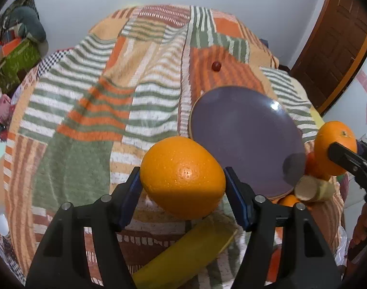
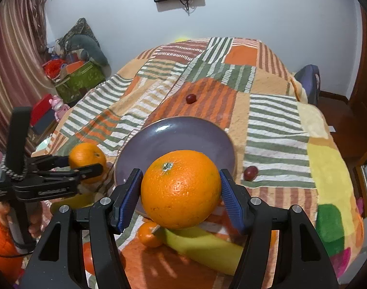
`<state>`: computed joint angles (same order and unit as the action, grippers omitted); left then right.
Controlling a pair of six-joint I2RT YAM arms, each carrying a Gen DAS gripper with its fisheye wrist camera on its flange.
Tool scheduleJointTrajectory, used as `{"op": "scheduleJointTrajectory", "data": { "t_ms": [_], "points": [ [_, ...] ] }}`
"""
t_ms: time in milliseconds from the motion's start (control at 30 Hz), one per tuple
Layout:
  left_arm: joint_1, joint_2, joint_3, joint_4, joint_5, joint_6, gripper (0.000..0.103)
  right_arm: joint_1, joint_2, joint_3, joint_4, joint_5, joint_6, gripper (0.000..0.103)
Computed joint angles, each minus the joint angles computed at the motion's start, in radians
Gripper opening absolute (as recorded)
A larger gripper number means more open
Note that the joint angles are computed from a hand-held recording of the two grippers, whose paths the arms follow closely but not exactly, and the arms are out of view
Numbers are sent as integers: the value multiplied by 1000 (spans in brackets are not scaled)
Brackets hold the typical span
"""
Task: Organize fruits
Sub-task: 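Carry both oranges onto the purple plate and open both tools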
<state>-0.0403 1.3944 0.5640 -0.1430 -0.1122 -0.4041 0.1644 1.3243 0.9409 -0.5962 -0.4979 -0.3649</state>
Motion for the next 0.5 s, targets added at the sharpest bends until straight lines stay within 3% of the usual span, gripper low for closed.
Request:
{"op": "scheduleJointTrajectory", "data": {
  "t_ms": [233,500],
  "points": [
    [-45,-83,65,-68,-54,9,66,-23,13,54,33,-3,2,61],
    [-74,-77,192,-103,-103,64,66,-12,58,125,87,-8,-9,61]
  ]
}}
